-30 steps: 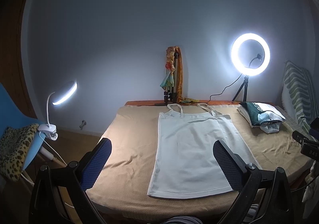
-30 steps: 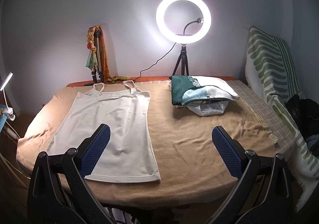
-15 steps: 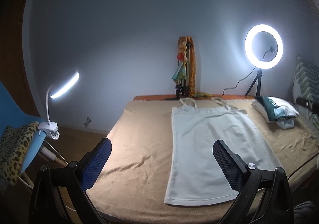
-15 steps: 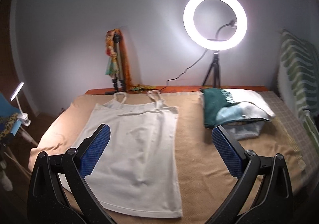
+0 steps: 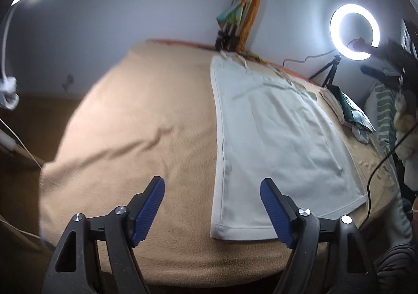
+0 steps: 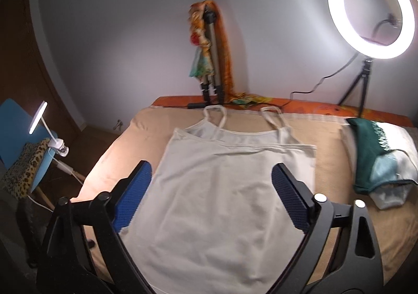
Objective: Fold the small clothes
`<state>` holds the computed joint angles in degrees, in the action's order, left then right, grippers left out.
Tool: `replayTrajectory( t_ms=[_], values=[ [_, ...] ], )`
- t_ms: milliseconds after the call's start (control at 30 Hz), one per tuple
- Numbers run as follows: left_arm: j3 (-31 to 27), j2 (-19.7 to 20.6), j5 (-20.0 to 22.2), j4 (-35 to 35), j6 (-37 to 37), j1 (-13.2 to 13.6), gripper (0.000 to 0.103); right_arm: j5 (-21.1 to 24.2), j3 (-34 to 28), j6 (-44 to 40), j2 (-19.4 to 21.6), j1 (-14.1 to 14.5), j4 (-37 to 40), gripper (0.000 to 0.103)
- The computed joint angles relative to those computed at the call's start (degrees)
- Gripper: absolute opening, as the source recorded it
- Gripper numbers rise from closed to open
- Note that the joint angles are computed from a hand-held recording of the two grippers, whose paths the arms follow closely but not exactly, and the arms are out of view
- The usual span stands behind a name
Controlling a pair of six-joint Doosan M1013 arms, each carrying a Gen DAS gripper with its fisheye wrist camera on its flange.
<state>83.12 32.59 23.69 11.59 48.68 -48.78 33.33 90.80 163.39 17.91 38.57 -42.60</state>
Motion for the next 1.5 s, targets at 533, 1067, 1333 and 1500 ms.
replayTrajectory(
  t_ms=[533, 1067, 1333, 1500],
  values=[
    [-5.44, 4.96, 5.93, -21.37, 30.14, 1.7, 0.035, 1.16, -20.58, -35.59, 18.91, -6.48, 40.96, 0.062],
    [-8.16, 6.22, 6.04, -33.58, 46.43, 2.43, 0.004, 18.94, -39.7, -36.57, 31.88, -7.1, 40.29, 0.04],
    [-10.48, 7.22, 6.18, -31.09, 47.03, 1.25, 0.002, 24.92, -44.97, -38.97, 34.65, -6.52, 37.84, 0.012],
    [-11.52, 7.5, 6.65, -33.87, 50.81, 1.06, 0.001, 20.33, -40.71, -38.9, 32.49, -7.78, 40.84, 0.006]
  ],
)
